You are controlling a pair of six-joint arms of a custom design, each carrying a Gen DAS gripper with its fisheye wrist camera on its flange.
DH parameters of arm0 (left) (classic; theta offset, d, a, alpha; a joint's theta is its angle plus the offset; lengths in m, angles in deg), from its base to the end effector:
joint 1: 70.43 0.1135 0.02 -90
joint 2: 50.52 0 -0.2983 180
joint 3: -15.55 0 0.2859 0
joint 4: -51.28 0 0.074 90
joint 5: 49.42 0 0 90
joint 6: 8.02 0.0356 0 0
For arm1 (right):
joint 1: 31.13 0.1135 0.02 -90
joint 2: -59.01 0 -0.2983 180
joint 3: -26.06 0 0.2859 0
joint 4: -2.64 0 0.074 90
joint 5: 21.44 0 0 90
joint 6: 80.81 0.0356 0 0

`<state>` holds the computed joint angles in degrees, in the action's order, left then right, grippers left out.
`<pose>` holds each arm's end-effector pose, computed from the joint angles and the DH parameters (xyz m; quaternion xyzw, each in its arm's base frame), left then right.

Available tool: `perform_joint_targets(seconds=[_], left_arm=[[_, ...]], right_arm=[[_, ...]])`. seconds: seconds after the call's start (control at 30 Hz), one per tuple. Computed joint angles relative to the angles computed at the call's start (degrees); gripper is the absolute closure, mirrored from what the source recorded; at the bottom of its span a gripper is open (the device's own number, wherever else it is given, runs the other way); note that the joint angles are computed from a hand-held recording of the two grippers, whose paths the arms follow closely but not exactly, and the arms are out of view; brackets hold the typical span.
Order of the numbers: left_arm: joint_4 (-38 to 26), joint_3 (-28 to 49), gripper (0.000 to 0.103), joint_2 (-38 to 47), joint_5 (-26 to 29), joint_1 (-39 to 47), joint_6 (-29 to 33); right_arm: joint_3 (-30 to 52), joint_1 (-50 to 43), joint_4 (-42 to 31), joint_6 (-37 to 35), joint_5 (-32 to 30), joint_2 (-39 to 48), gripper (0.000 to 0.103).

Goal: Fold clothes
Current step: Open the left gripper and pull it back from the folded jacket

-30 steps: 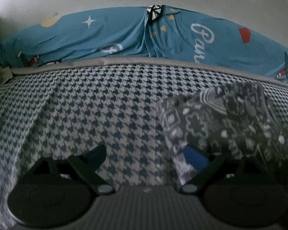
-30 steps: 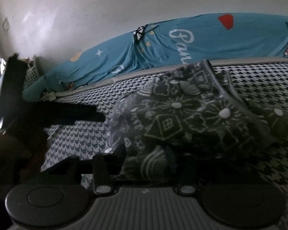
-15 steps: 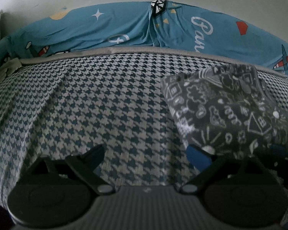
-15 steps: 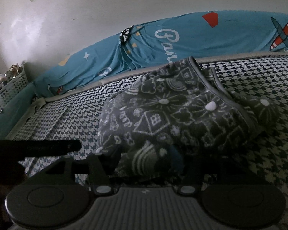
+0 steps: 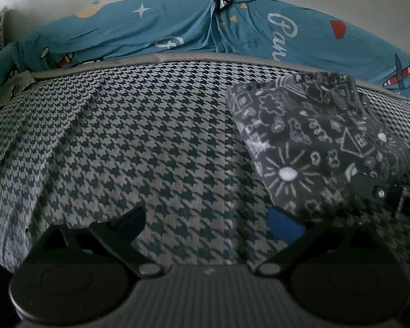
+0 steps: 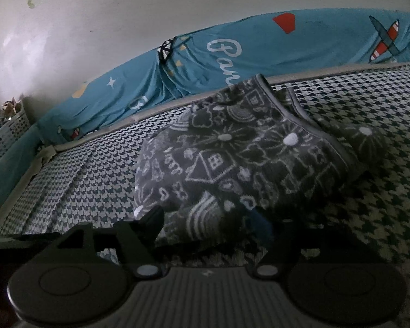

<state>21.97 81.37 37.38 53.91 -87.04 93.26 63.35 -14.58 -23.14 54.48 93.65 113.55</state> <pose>0.3252 -0.1056 0.2192 0.2631 0.9005 -0.1247 0.3229 0.1938 0.0418 0.1992 0.3060 0.8458 0.0290 0.4361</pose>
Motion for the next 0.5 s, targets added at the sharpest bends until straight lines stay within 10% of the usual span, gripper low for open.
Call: perform_joint_targets(seconds=[0.5], left_arm=[[-1.7,-2.6,0.000,-4.6,0.3,1.0,1.7]], right_arm=[[2.8,3.7,-3.6,2.9,2.2,1.7,0.029]])
